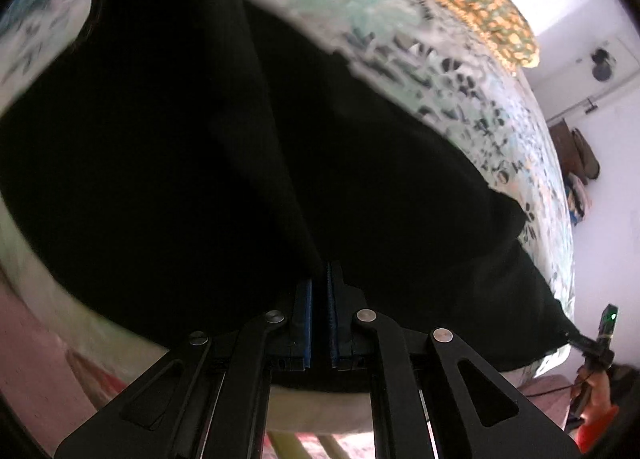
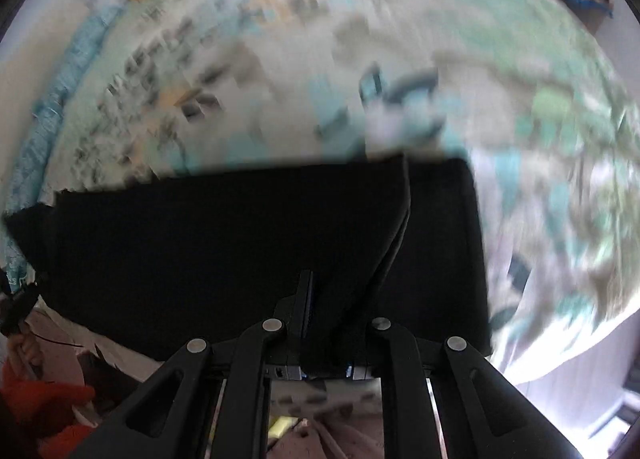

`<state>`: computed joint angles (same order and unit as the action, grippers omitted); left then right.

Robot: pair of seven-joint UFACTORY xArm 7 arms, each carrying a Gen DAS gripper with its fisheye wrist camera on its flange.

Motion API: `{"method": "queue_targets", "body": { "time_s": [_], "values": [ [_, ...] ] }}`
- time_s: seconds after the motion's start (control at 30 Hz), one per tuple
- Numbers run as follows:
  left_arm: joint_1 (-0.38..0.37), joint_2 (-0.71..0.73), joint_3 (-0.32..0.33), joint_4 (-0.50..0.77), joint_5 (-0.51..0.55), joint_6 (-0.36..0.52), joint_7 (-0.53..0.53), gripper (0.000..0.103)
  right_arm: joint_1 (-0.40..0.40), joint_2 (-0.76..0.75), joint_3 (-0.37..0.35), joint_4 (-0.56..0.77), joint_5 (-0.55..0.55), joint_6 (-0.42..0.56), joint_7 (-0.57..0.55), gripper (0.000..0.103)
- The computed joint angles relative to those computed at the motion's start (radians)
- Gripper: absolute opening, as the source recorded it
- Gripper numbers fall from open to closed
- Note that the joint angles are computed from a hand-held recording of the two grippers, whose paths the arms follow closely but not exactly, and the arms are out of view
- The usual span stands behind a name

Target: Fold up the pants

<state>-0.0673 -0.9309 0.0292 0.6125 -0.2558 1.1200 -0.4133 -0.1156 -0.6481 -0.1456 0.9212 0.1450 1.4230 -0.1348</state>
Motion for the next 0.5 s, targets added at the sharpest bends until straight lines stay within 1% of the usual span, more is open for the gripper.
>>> {"method": "queue_targets", "body": {
  "time_s": [0.1,0.13,0.17,0.2,0.23,0.27,0.33,0.37,0.43,0.47,0.5],
  "values": [
    [-0.004,0.011,0.014,0.010,-0.011,-0.009,0.011,0.005,0.002,0.006,0.000,0.009,-0.003,0.016,-0.007,0.014],
    [-0.006,0.016,0.013,0.014,-0.010,-0.011,0.015,0.005,0.001,0.009,-0.015,0.006,0.018,0.022,-0.005,0.017],
    [-0.007,0.016,0.010,0.017,-0.009,-0.010,0.017,0.005,-0.003,0.016,-0.030,0.006,0.039,0.030,0.000,0.023],
    [-0.008,0.016,0.007,0.019,-0.008,-0.008,0.018,0.005,-0.013,0.014,-0.046,0.003,0.060,0.031,0.009,0.026],
    [-0.008,0.016,0.007,0.021,-0.008,-0.006,0.021,0.005,-0.019,-0.001,-0.058,-0.004,0.082,0.026,0.010,0.035],
    [-0.009,0.012,0.009,0.019,-0.009,-0.005,0.024,0.005,-0.021,-0.010,-0.065,-0.003,0.105,0.018,0.013,0.049],
    [-0.010,0.019,0.008,0.020,-0.017,-0.016,0.022,0.005,-0.029,-0.024,-0.078,-0.003,0.129,-0.003,0.015,0.073],
    [-0.009,0.012,0.012,0.014,-0.020,-0.018,0.023,0.005,-0.033,-0.030,-0.082,-0.005,0.135,-0.010,0.017,0.075],
    [-0.005,-0.005,0.017,0.009,-0.019,-0.010,0.024,0.005,-0.037,-0.025,-0.101,-0.006,0.164,-0.009,0.028,0.075],
    [-0.007,0.010,0.011,0.006,-0.023,-0.030,0.024,0.005,-0.041,-0.024,-0.111,-0.007,0.177,-0.008,0.034,0.075],
    [-0.006,-0.004,0.013,-0.002,-0.020,-0.026,0.027,0.005,-0.044,-0.021,-0.117,-0.008,0.188,-0.007,0.039,0.075]
  ]
}}
